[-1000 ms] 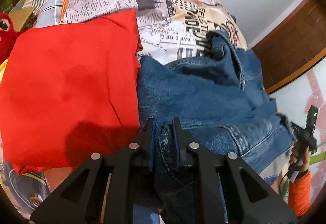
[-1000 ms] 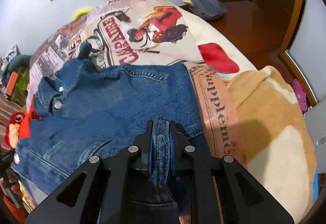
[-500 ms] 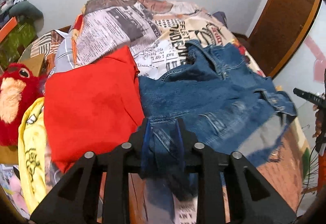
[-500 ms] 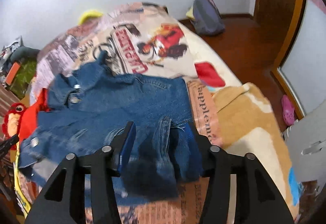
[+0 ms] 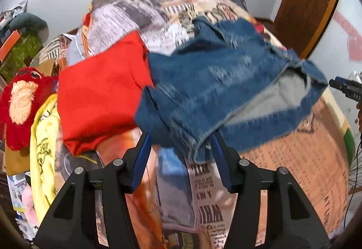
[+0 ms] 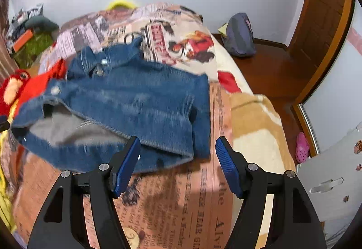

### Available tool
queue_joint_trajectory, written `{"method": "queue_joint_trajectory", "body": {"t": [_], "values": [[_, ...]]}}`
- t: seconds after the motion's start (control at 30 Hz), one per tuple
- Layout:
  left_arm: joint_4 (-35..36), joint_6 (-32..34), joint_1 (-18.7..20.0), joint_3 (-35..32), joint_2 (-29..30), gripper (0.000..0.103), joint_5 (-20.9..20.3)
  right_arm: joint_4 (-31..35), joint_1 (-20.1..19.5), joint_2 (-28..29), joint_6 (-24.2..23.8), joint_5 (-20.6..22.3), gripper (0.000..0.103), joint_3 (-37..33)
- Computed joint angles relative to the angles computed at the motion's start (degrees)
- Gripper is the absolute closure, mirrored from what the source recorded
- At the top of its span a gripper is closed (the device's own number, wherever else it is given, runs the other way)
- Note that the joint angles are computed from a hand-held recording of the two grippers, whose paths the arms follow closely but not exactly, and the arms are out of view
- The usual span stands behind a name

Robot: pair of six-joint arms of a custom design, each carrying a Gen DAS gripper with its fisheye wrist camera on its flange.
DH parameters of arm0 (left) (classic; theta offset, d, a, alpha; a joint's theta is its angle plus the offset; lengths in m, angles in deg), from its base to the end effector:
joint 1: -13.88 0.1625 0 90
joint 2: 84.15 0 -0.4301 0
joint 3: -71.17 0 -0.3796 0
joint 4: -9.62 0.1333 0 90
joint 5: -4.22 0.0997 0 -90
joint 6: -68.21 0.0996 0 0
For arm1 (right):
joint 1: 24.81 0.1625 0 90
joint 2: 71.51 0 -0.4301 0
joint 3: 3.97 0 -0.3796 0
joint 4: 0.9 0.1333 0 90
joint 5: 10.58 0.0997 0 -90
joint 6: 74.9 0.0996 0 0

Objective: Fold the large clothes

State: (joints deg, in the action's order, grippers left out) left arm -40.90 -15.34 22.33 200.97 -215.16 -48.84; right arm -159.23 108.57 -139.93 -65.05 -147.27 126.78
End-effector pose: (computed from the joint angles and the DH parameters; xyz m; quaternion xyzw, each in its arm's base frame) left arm -0.0965 -0.2096 0.3708 0.0882 0.8978 -0.2565 0.3471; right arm 0.3469 -0.2786 0.1687 0.2446 -0.8839 0.2202 0.3323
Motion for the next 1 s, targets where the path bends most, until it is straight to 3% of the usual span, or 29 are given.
{"method": "queue_joint_trajectory", "body": {"t": [0.1, 0.23, 0.4, 0.43, 0.57, 0.63, 0.83, 1.0], "values": [[-2.5, 1.8, 2.7, 1.7, 0.8, 0.048, -0.1, 0.8, -1.5, 0.7, 0.9, 0.0, 0.038, 0.6], [-1.9, 0.6, 6.3, 2.0, 3.4, 0.048, 2.9, -1.0, -3.1, 2.2, 1.1, -1.5, 0.038, 0.9], [1.2, -2.8, 7.8, -0.3, 3.5, 0.048, 7.7, -6.2, -4.6, 2.3, 0.3, -2.1, 0.04, 1.2], [1.5, -2.9, 8.3, -1.0, 3.6, 0.048, 8.5, -7.7, -4.7, 2.4, -0.2, -2.1, 0.051, 1.2], [-2.0, -0.1, 12.7, -4.1, 4.4, 0.051, 13.9, -9.6, -6.2, 0.8, -1.8, 3.8, 0.077, -0.1], [-6.5, 4.0, 15.6, -5.2, 5.7, 0.055, 16.3, -11.1, -6.0, 1.4, -2.8, 4.4, 0.088, -1.4], [-20.8, 19.3, 24.5, -7.6, 14.7, 0.056, 24.2, -13.1, -6.1, 5.1, -5.1, 4.3, 0.09, -8.1], [-43.4, 35.3, 34.2, -7.2, 20.4, 0.056, 23.1, -12.7, -7.9, 10.4, -7.0, 2.1, 0.09, -13.9]]}}
